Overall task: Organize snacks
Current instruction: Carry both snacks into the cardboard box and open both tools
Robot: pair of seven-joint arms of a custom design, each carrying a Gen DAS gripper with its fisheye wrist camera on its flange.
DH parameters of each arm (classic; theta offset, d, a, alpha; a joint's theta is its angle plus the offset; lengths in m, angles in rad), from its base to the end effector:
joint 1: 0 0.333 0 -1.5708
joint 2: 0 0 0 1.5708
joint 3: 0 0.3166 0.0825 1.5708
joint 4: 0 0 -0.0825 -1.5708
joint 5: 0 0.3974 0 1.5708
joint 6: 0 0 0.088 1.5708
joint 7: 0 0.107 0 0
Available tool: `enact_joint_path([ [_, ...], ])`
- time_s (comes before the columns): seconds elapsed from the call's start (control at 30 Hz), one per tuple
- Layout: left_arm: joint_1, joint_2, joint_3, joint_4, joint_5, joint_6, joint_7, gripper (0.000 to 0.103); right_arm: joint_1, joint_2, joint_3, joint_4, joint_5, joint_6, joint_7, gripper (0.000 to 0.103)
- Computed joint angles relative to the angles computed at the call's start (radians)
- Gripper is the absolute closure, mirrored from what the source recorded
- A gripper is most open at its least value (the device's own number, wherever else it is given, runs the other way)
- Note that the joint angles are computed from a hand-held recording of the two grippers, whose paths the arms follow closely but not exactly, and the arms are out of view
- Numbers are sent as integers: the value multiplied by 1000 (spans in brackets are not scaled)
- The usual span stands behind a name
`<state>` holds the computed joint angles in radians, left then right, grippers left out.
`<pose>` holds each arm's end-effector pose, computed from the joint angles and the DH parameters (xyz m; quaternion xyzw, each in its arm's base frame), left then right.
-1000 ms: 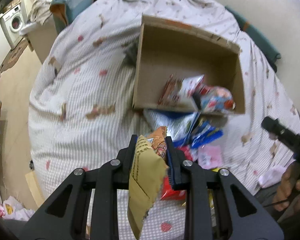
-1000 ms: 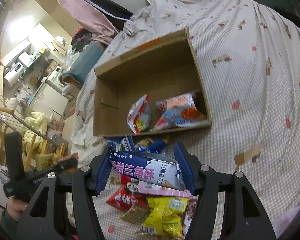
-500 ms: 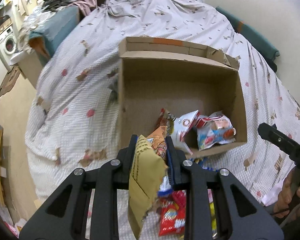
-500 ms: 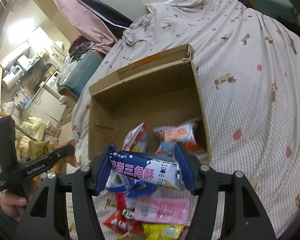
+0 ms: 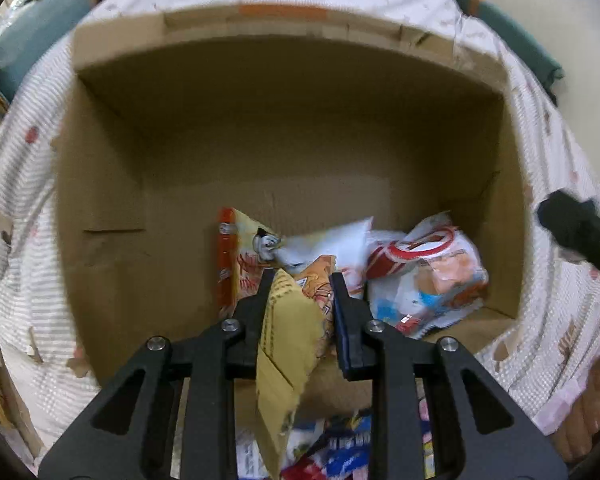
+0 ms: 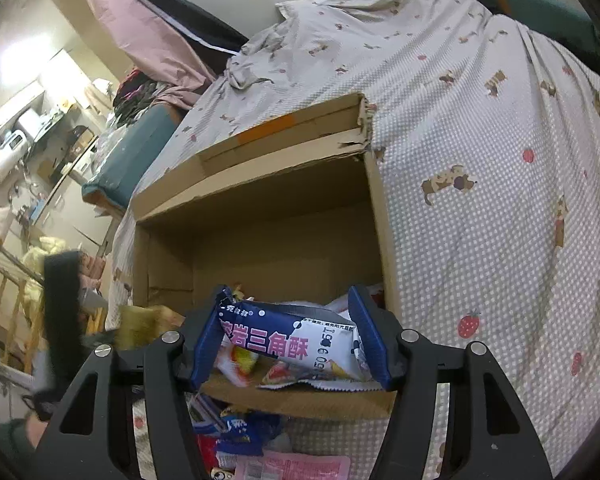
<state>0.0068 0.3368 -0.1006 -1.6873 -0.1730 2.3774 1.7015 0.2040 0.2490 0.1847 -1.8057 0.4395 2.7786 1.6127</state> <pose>0.6928 -0.0596 0.4360 -0.6546 0.7304 -0.1832 0.0668 0.6425 0.2313 0.4838 -0.6437 0.6635 -0.0472 0.3785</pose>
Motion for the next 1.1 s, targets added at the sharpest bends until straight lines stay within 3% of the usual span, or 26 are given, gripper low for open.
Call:
enact_joint_path([
  [0.1, 3, 30, -5, 37, -22, -26, -14, 81, 0, 32, -2, 39, -12, -18, 4, 40],
  [0.33, 26, -52, -4, -35, -74, 96, 31, 81, -6, 86, 6, 103, -44, -48, 18, 40],
  [0.57, 30, -17, 20, 30, -26, 32, -35, 81, -6, 164, 18, 199, -84, -98, 22, 38],
  [0.63, 50, -16, 9, 31, -60, 23, -7, 79, -10, 169, 25, 204, -78, -96, 19, 31],
  [0.67, 51, -20, 10, 24, -60, 29, -6, 77, -17, 171, 35, 206, -64, -95, 9, 25],
  [0.7, 47, -26, 16, 12, -47, 46, -14, 64, -26, 169, 46, 203, -44, -87, -4, 22],
  [0.73, 42, -30, 21, 5, -33, 62, -26, 43, -28, 166, 48, 199, -35, -79, -8, 16],
  [0.8, 45, -41, 19, -13, -40, 91, -28, 18, -33, 157, 50, 187, -20, -63, -12, 11],
  [1.1, 47, -70, 22, -38, -30, 109, -55, 16, -39, 133, 46, 161, 17, -39, -5, 9],
])
